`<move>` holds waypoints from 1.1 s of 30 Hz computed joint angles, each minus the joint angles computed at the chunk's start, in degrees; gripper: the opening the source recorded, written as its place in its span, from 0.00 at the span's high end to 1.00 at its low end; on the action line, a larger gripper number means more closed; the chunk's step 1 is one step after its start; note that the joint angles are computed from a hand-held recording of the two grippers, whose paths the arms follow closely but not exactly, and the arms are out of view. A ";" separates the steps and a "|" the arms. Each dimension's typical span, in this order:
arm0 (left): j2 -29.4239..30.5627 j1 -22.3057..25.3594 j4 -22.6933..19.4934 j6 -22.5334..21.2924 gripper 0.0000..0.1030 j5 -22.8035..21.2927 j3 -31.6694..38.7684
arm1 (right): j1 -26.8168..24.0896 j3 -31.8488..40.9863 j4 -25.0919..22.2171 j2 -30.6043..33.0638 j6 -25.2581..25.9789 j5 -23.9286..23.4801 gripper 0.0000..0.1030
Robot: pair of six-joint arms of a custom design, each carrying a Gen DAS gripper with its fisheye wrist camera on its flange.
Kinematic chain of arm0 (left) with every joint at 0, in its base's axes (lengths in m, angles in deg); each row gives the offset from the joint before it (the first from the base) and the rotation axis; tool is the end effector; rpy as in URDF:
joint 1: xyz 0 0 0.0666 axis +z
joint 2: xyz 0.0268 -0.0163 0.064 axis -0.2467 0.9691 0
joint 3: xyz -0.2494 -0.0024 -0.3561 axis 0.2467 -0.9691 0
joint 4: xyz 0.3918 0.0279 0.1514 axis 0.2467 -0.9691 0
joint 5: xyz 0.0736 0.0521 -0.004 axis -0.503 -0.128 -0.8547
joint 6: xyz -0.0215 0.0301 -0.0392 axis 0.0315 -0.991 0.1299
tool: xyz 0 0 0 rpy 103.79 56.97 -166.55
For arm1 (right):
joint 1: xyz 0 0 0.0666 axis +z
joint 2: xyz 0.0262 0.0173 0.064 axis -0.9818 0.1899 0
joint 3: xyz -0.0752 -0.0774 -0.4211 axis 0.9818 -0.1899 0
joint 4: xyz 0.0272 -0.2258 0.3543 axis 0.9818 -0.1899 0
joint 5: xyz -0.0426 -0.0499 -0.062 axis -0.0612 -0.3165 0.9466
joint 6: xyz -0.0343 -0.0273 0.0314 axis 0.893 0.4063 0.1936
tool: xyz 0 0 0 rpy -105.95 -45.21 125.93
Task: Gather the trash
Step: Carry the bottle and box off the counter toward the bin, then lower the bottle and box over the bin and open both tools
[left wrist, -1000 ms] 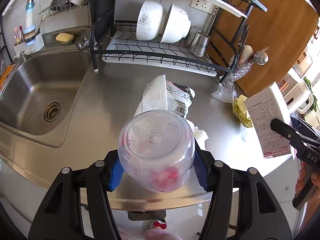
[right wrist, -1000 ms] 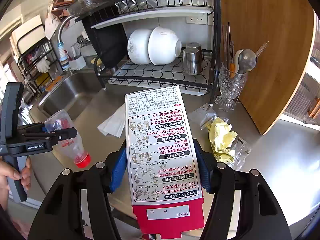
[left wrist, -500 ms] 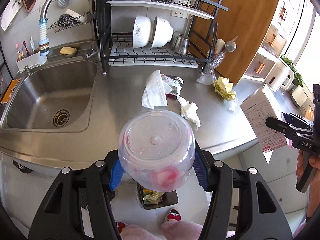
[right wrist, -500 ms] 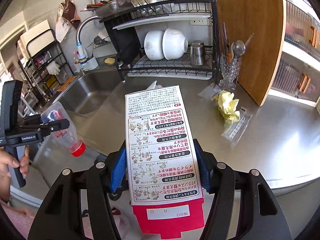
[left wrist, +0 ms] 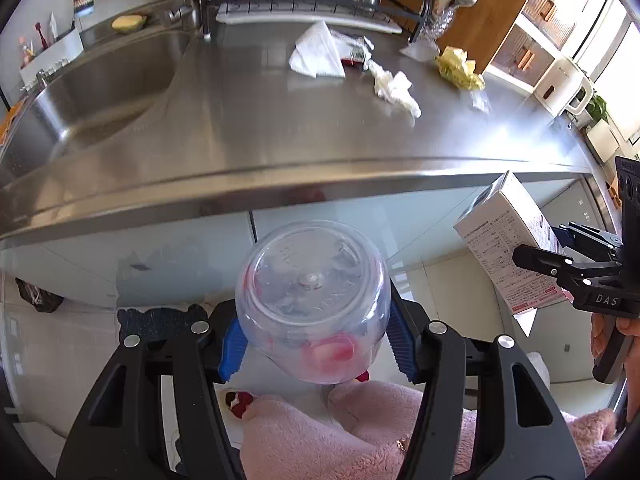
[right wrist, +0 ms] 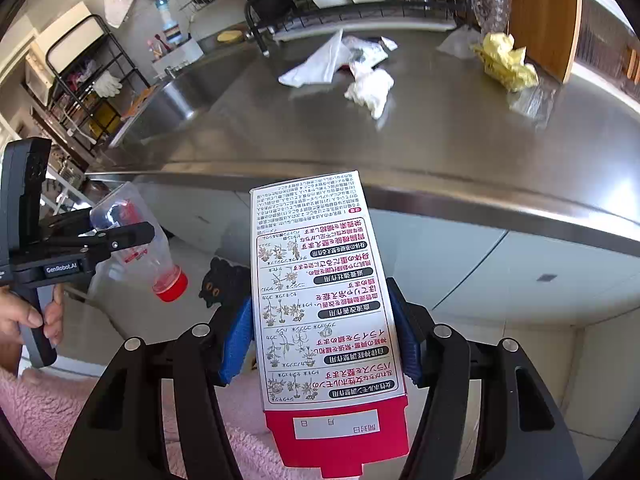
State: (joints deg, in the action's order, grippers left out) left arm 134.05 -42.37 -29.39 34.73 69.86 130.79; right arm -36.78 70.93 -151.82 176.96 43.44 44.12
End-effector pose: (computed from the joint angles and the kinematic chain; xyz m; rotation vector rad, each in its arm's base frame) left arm 0.3340 -0.1748 0.5831 -0.1441 2.6896 -0.2022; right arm 0.4007 0.3711 0.5724 -0.6807 2.6037 0.5445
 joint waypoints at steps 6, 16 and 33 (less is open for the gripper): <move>-0.74 -1.26 4.24 0.50 0.46 3.24 -8.02 | 1.33 -6.45 2.22 0.38 -3.20 0.37 0.40; 0.90 0.90 12.81 0.72 0.46 7.37 -18.68 | 1.31 -13.47 5.81 4.49 -8.22 -0.47 0.40; 10.63 2.37 22.15 -1.24 0.46 8.98 -24.70 | 1.91 -16.76 12.71 13.14 -19.34 -1.15 0.40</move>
State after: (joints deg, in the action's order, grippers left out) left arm 144.68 -40.00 -7.24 33.50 78.84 106.09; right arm -34.87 54.17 -139.11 190.10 24.10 42.98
